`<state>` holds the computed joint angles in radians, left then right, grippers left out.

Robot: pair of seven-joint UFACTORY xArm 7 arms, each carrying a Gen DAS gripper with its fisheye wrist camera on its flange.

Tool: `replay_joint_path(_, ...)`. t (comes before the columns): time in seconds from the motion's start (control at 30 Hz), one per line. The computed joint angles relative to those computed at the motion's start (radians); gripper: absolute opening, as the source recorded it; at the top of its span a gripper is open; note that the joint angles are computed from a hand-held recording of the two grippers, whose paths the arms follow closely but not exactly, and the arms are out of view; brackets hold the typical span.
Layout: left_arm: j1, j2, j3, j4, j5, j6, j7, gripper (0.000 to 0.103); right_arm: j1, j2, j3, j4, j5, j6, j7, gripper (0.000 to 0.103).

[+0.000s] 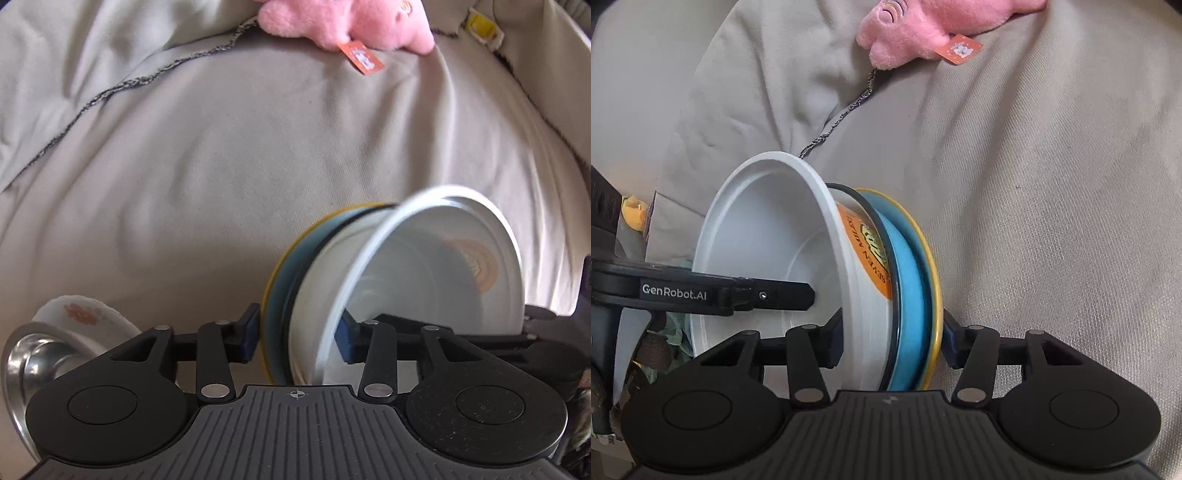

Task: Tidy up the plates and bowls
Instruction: 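Carry the held bowl stack with the right gripper toward the steel bowl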

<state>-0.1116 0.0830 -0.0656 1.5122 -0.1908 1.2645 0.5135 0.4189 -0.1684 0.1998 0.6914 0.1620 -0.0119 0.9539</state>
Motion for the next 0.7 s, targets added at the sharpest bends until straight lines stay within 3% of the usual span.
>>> replay_joint_path(0.07, -0.015, -0.034, -0.01, -0.049, 0.031, -0.027, 0.003, 0.06, 0.124, 0.007, -0.107, -0.005, 0.116, -0.024, -0.084, 0.051)
replay_joint_path(0.13, -0.017, -0.036, -0.008, -0.052, 0.026, -0.028, -0.011, 0.061, 0.154, 0.008, -0.133, -0.004, 0.166, -0.024, -0.11, 0.048)
replay_joint_path(0.2, -0.013, -0.024, -0.003, -0.037, 0.011, 0.0, -0.017, 0.063, 0.238, 0.01, -0.204, -0.001, 0.265, -0.031, -0.194, 0.048)
replay_joint_path(0.3, -0.011, -0.018, -0.002, -0.031, 0.009, 0.011, -0.027, 0.063, 0.252, 0.012, -0.208, 0.005, 0.326, -0.026, -0.254, 0.048)
replay_joint_path(0.37, -0.018, -0.031, -0.007, -0.046, 0.03, -0.006, -0.027, 0.062, 0.303, 0.012, -0.247, 0.01, 0.408, -0.03, -0.327, 0.048)
replay_joint_path(0.43, -0.025, -0.04, -0.011, -0.058, 0.049, -0.022, -0.029, 0.062, 0.403, 0.012, -0.326, 0.013, 0.541, -0.047, -0.438, 0.047)
replay_joint_path(0.53, -0.035, -0.055, -0.015, -0.072, 0.071, -0.033, -0.031, 0.062, 0.613, 0.018, -0.501, 0.036, 0.781, -0.082, -0.653, 0.047)
replay_joint_path(0.6, -0.038, -0.061, -0.015, -0.079, 0.085, -0.044, -0.025, 0.061, 0.701, 0.021, -0.573, 0.052, 0.886, -0.096, -0.754, 0.047)
replay_joint_path(0.7, -0.042, -0.072, -0.015, -0.084, 0.103, -0.053, -0.024, 0.057, 0.63, 0.03, -0.502, 0.054, 0.879, -0.096, -0.754, 0.047)
